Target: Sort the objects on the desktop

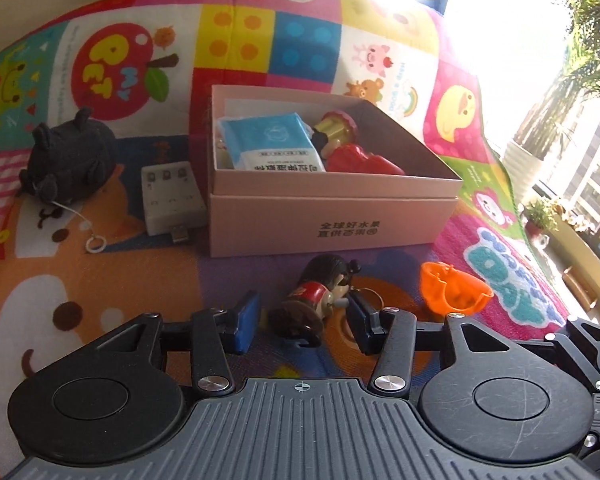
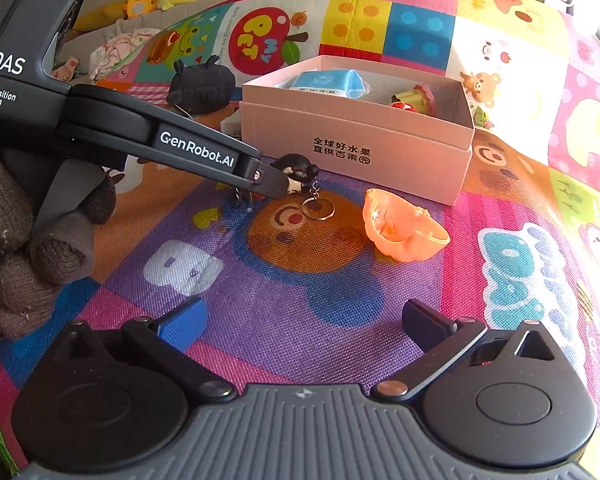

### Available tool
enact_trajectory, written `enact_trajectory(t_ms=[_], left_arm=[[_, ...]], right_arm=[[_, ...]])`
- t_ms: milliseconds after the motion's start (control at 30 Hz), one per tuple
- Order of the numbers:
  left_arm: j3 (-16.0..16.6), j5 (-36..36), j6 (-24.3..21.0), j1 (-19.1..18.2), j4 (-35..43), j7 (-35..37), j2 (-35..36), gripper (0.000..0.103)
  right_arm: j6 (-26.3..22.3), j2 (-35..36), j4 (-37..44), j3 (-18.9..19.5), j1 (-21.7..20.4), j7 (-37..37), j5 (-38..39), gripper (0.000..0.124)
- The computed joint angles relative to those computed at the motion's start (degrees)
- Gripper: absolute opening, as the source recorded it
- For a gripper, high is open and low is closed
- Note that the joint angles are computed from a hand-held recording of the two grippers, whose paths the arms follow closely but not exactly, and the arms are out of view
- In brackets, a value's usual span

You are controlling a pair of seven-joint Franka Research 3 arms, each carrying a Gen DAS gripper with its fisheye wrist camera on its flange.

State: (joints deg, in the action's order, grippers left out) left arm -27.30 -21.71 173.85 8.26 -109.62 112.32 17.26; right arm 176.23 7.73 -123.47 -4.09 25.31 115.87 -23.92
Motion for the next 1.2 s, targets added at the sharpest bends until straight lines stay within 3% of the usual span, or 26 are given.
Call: enact_trajectory(t_ms=[33,133,267,400,467,567,700,867,1067,1100,1167,1200], left_arm=[[2.47,1.84,1.2,-1.83,-0.24,-2.16,-0.19,0.053],[5.24,4.6,1.75,-2.78,0.07,-6.92,-0.2,0.053],[11.25,11.08,2.91,-6.14,0.32,-15.92,-0.18,0.054],[13.35,15.76,2.56,-6.98,1.15,-21.43,0.41,0.059],[11.03,16.49,2.0,-4.99,1.39,-21.25,0.81,0.061],[4.58,14.59,1.55,-0.02,1.36,-16.94,1.53,0.069],[0.87,13.49,1.34,2.04,2.52,-13.74,3.18,0.073],[-0.21,13.88,1.43,1.69,5.94,-11.65,5.91,0.082],[-2.45,13.64,-0.2,2.23,7.71,-8.76,7.16,0.081],[-1.71,13.98,-0.34,1.48,7.42,-8.85,6.84,0.08],[3.13,16.5,-0.94,-2.67,7.07,-11.66,5.9,0.069],[4.04,17.09,-1.06,-3.41,6.85,-12.19,5.65,0.069]], right_arm=[[0.02,0.0,-0.01,0.02,-0.08,-0.13,0.11,0.103],[0.08,-0.1,-0.14,-0.04,-0.06,-0.07,0.04,0.103],[0.13,-0.15,-0.24,0.0,-0.12,-0.16,0.08,0.103],[0.14,-0.19,-0.27,0.02,-0.14,-0.18,0.09,0.103],[0.14,-0.21,-0.29,0.03,-0.15,-0.18,0.07,0.103],[0.14,-0.26,-0.34,0.09,-0.21,-0.23,0.12,0.103],[0.14,-0.31,-0.39,0.08,-0.2,-0.14,0.03,0.103],[0.16,-0.34,-0.43,0.17,-0.28,-0.16,0.06,0.103],[0.28,-0.43,-0.56,0.3,-0.44,-0.46,0.39,0.103],[0.29,-0.36,-0.48,0.49,-0.61,-0.83,0.79,0.103],[0.32,-0.32,-0.44,0.51,-0.64,-1.15,1.13,0.103],[0.32,-0.32,-0.45,0.46,-0.58,-1.17,1.16,0.103]])
